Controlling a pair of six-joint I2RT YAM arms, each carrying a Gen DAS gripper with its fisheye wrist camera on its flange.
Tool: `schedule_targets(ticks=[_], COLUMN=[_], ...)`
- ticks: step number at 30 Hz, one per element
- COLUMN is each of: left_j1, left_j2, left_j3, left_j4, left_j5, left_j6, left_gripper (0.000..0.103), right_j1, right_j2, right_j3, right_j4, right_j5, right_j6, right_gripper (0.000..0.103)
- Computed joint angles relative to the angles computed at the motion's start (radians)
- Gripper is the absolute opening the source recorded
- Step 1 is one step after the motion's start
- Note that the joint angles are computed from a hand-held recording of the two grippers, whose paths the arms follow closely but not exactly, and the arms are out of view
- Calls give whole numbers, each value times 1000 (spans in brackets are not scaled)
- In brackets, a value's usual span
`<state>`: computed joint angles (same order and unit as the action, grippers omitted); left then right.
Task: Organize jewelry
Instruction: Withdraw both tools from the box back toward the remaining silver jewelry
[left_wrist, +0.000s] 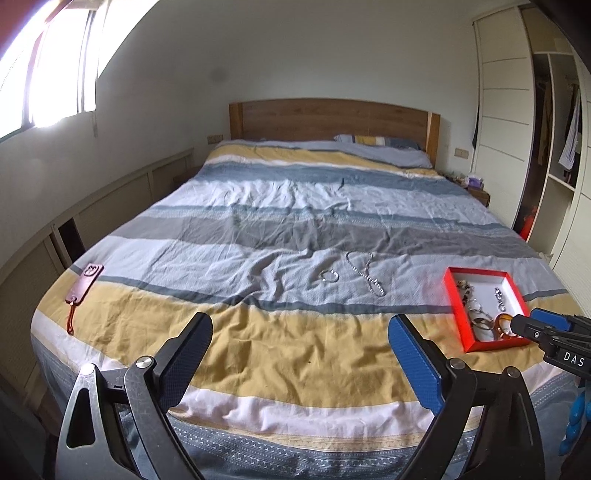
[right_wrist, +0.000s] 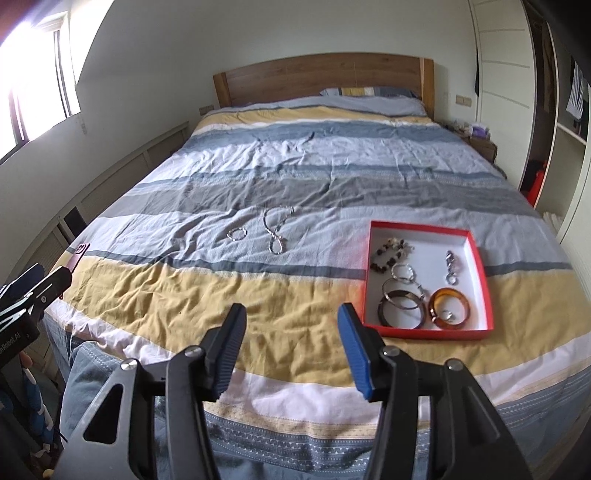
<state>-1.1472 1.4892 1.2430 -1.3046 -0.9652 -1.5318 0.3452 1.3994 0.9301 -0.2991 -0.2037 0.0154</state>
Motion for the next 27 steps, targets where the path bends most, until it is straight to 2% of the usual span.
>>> schedule_targets(ticks=[13,27], left_j1=[213,377], left_j2=[-18,65], left_j3=[-125,-163], left_j4=[299,521], left_j5=[133,270], left_j6=[290,487], left_gripper=[95,95], right_j1=[-8,-6], right_j2=[250,467], right_j3=[112,251], right_j4=[47,55], right_j5=[-46,-83], right_j6=[-4,-12], right_gripper=[50,50])
